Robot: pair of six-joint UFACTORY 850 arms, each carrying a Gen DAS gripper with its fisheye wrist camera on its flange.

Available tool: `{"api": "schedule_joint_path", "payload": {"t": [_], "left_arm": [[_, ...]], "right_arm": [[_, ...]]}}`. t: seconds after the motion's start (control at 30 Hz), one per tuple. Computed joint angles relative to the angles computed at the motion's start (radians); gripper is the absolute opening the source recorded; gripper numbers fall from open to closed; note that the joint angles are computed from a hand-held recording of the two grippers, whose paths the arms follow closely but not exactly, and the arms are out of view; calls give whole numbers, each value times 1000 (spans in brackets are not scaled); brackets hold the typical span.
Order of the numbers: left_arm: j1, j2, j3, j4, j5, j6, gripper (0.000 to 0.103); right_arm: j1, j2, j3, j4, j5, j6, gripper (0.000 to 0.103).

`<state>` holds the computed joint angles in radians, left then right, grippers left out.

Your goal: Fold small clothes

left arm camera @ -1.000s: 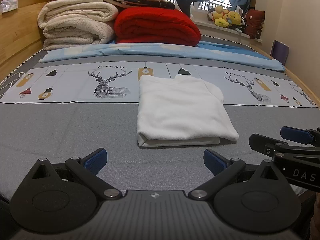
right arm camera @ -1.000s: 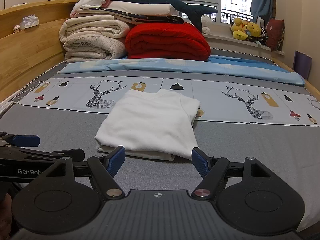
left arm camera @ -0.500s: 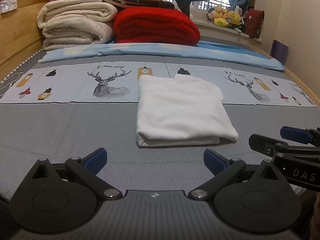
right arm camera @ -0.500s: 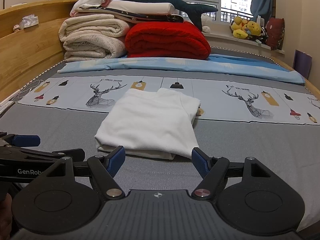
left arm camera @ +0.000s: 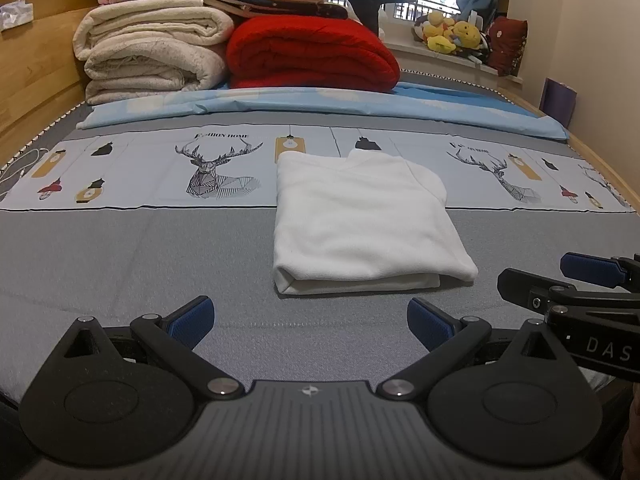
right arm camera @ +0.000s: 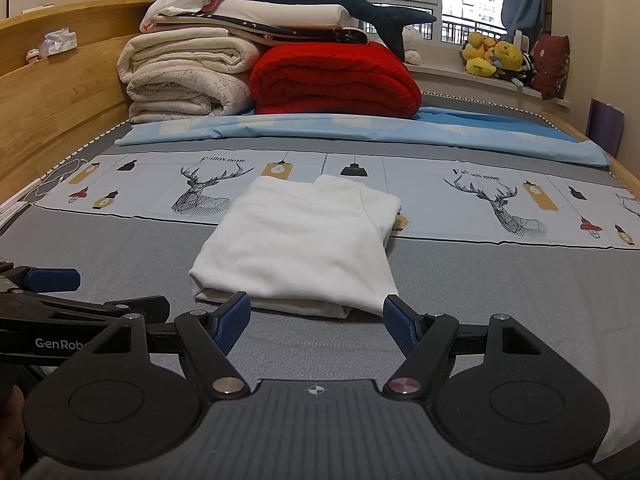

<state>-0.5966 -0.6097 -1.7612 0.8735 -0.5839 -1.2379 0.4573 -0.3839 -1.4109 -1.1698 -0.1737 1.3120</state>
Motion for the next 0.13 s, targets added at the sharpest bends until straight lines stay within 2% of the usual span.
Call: {"api": "schedule_joint_path", "payload": {"t": [0.13], "left_arm": [[0, 0, 1, 1, 0, 0, 103]], "right_arm": [[0, 0, 0, -3, 0, 3, 75]]}}
